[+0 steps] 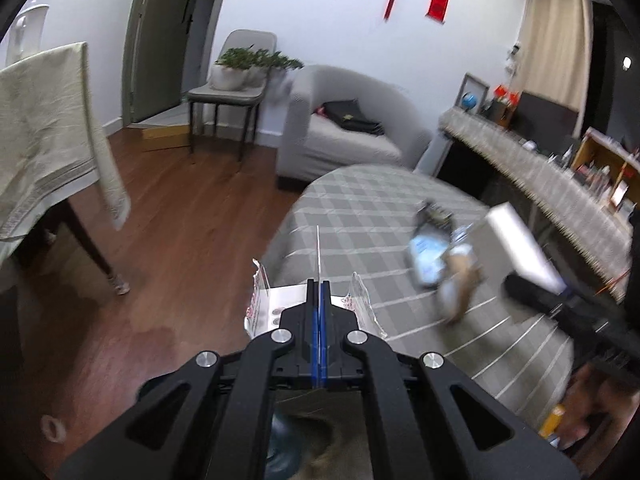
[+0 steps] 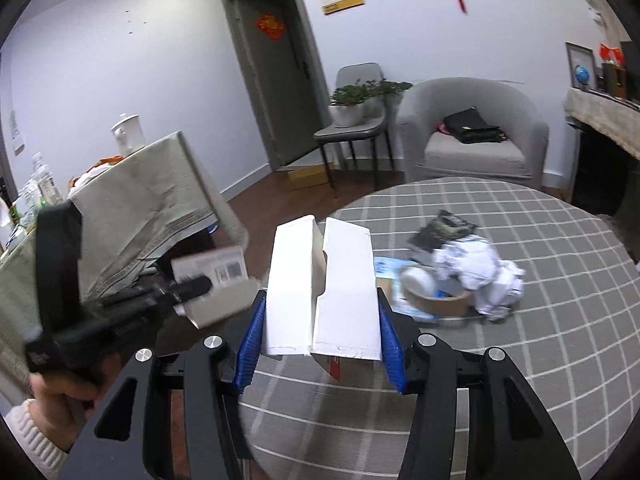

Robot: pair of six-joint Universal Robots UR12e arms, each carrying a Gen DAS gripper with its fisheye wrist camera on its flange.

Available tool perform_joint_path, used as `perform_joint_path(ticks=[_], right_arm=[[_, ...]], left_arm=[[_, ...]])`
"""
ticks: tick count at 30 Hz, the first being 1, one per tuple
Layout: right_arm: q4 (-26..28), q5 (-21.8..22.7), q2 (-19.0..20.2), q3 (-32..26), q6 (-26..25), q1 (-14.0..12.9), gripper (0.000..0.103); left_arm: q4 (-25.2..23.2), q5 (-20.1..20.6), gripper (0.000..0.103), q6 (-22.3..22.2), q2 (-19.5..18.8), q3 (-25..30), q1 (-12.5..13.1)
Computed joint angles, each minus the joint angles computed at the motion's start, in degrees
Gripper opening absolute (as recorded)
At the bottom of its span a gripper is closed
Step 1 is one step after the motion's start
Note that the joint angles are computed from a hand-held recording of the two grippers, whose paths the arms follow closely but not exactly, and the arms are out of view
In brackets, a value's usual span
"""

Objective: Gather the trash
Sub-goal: 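Carry the paper slip and white box over the teal bin with both grippers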

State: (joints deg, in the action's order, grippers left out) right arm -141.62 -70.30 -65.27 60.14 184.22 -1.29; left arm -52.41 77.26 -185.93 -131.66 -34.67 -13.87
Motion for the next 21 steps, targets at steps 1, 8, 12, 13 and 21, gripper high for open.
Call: perform_joint_path(ticks=[1, 8, 12, 13, 21], right_arm=[[0.26, 0.39, 0.29, -0.47, -0.07, 0.25, 0.052], [3.79, 2.36, 2.96, -4.87, -2.55, 2.37, 0.052], [6.8, 2.88, 4.39, -7.03, -4.09, 3.66, 0.052], [7.67, 3.15, 4.69, -7.47, -4.38, 3.87, 0.052], [15.0, 4.99, 7.67, -12.19, -4.56, 5.63, 0.052]], left_arm=[[-0.31, 0.45, 0.001, 0.46, 0.41, -0.88, 0.21], [-1.92, 1.18, 0.001, 1.69, 2.84, -6.23, 2.0], [-3.51, 0.68, 0.001, 1.83, 3.59, -8.06, 2.75], [-3.9, 0.74, 0.001, 2.0, 3.68, -8.34, 2.83], [-8.49, 1.32, 0.001, 3.13, 4.5, -11.29, 4.08]])
